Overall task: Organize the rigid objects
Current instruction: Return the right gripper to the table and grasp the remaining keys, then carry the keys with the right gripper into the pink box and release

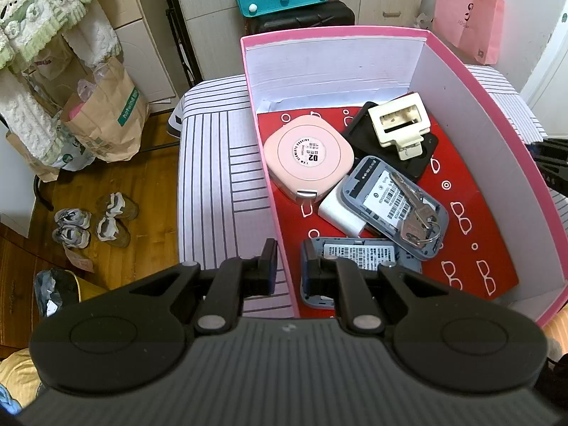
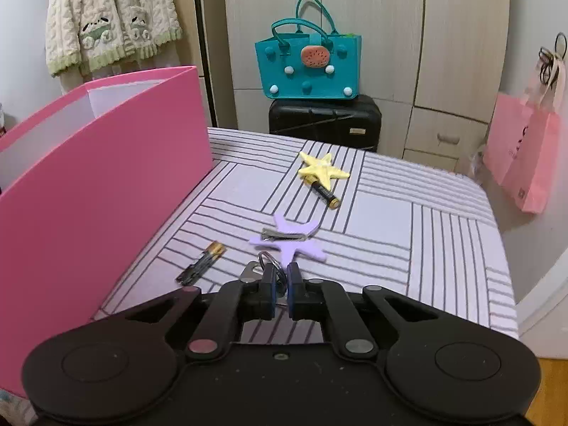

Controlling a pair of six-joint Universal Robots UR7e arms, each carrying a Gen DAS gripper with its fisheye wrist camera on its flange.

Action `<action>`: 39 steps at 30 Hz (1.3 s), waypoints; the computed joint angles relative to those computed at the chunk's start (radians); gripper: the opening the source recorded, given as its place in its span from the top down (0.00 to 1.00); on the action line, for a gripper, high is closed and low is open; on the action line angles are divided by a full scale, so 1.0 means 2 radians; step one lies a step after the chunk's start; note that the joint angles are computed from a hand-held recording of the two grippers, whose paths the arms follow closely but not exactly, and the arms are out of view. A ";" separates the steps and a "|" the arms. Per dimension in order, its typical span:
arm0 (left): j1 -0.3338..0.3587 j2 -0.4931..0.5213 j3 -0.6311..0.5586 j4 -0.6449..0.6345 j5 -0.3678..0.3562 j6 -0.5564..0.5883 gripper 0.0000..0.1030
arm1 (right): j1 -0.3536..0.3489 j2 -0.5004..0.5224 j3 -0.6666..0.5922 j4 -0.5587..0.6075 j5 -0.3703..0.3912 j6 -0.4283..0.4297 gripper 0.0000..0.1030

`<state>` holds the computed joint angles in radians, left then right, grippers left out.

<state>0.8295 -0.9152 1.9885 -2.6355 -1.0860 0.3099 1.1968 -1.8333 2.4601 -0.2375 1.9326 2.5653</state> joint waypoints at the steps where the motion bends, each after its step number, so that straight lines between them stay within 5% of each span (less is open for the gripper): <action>1: 0.000 0.000 0.000 0.000 0.000 0.000 0.89 | -0.002 -0.003 0.001 0.005 -0.004 0.007 0.93; 11: 0.003 0.001 -0.001 -0.001 -0.004 0.006 0.89 | -0.044 -0.063 -0.001 0.093 -0.095 0.102 0.94; 19: 0.007 -0.003 -0.001 0.000 -0.014 0.013 0.89 | -0.019 -0.086 -0.026 0.157 -0.126 0.157 0.94; 32: -0.002 -0.012 -0.017 0.087 0.002 0.030 0.89 | 0.198 -0.015 -0.104 0.165 0.029 0.180 0.94; 39: -0.006 -0.021 -0.008 0.084 0.003 0.041 0.90 | 0.241 0.045 -0.140 0.185 -0.007 0.191 0.94</action>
<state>0.8182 -0.9581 1.9718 -2.4669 -1.0801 0.3916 1.6783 -1.7424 2.1791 0.1322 1.9189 2.9480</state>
